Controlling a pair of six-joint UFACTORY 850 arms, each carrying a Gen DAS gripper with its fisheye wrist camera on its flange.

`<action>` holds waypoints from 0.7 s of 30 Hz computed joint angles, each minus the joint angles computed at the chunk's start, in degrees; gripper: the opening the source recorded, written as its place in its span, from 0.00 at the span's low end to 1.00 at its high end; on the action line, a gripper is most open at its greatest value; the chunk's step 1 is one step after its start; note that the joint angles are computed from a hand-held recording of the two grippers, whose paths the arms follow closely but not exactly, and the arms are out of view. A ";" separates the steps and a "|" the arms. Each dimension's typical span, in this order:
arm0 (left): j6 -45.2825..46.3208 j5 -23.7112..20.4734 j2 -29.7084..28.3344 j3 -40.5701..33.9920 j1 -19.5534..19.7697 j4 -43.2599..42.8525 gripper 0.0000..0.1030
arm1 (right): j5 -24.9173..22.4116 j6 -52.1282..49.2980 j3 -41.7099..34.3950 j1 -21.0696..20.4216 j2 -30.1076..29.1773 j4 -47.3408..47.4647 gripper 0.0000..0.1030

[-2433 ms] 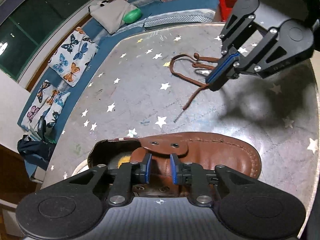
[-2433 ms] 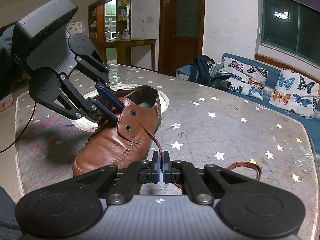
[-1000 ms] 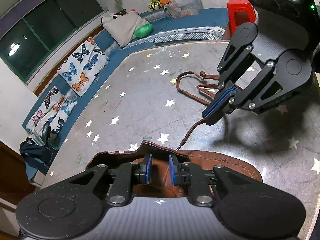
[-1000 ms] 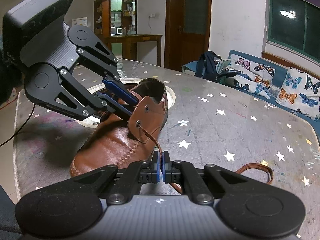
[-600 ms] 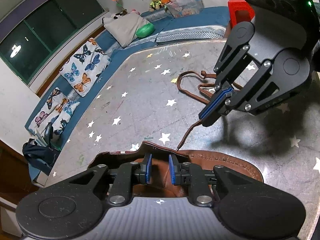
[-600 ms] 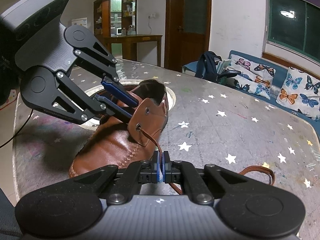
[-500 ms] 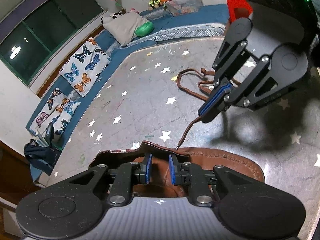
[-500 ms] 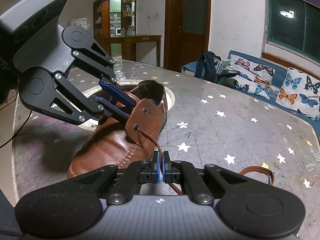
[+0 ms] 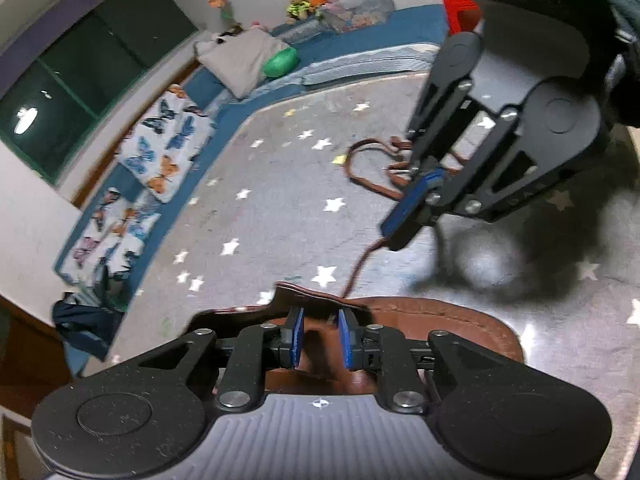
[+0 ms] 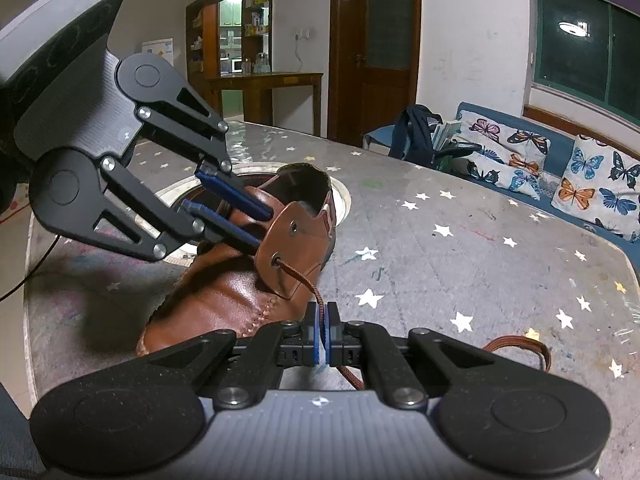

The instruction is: Lace up shoes with both hands

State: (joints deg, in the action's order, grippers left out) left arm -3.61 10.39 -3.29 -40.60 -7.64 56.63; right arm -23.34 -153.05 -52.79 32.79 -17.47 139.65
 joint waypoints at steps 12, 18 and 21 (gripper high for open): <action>-10.64 0.12 -0.28 -0.44 0.50 13.48 0.21 | 0.37 -1.45 -0.80 0.27 -0.67 1.23 0.02; -3.36 0.88 0.68 0.12 0.79 7.80 0.21 | 0.54 -1.14 -1.23 0.40 -1.00 0.91 0.02; -0.65 -0.05 0.09 -0.37 0.69 4.49 0.18 | 0.62 -1.18 -1.43 0.40 -1.21 0.94 0.02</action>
